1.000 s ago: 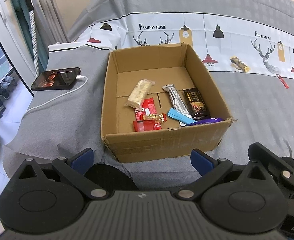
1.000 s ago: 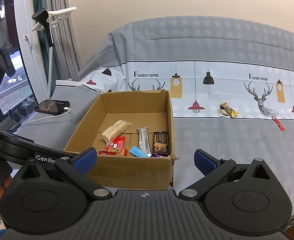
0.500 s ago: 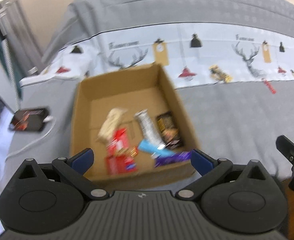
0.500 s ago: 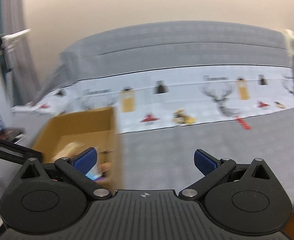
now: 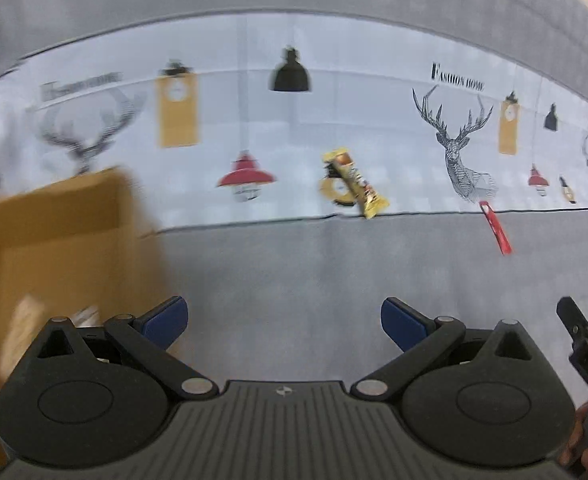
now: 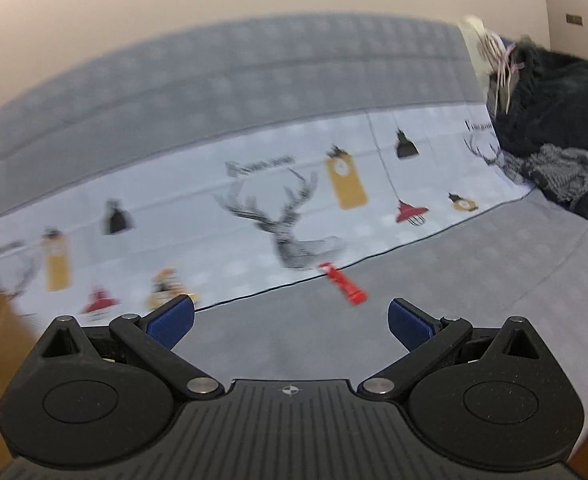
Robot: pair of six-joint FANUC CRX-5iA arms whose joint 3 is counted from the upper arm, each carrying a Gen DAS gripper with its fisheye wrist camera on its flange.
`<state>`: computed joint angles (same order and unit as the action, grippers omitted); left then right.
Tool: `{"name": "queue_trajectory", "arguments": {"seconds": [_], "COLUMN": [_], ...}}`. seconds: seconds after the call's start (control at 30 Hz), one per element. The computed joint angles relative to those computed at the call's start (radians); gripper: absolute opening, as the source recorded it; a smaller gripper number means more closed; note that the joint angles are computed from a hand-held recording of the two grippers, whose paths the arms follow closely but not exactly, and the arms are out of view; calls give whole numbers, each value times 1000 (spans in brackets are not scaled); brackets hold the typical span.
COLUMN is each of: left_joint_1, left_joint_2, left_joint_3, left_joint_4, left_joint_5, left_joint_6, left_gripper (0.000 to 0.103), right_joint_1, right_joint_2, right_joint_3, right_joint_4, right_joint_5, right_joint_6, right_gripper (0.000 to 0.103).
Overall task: Organize snacks
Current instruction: 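Grasp the yellow-orange wrapped snack with left tool while right tool grasps red stick, then carry the yellow-orange snack and red stick over the box with both tools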
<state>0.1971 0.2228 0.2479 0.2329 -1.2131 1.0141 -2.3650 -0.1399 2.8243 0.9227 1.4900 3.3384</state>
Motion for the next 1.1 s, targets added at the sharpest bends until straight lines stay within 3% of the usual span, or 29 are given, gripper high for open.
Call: {"name": "queue_trajectory", "arguments": {"seconds": [0.17,0.33,0.43,0.5,0.57,0.73,0.77,0.8,0.87,0.93,1.1], "left_joint_1": [-137,-200,-206,-216,-234,-253,-249,-249,-235,-218,-171], "left_joint_2": [219,462,570,630,600,594,574,559,575,568,465], "left_joint_3": [153,378,471,544,494,489,459,448,492,491,369], "left_joint_4": [-30,-58,-19,-40,-78,-129,-128,-146,-129,-103,-20], "left_joint_5": [63,39,9,-27,61,80,109,118,50,35,70], "left_joint_6": [102,279,365,398,391,336,361,393,392,396,285], "left_gripper": [103,103,103,103,103,100,80,52,13,12,12], "right_joint_1": [-258,-390,-435,-407,-384,-390,-393,-381,-379,-386,-339], "right_joint_2": [-20,-94,-143,-170,-170,-170,-163,-152,-143,-141,-111], "right_joint_3": [137,172,171,165,181,179,184,190,185,178,156], "right_joint_4": [-119,-170,-193,-117,-55,-66,-70,-51,-68,-92,-80], "right_joint_5": [-207,-367,-423,-414,-433,-439,-451,-459,-451,-439,-370], "right_joint_6": [7,84,151,130,92,103,109,107,159,185,140], "right_gripper": [102,102,102,103,103,102,92,59,13,10,10]}}
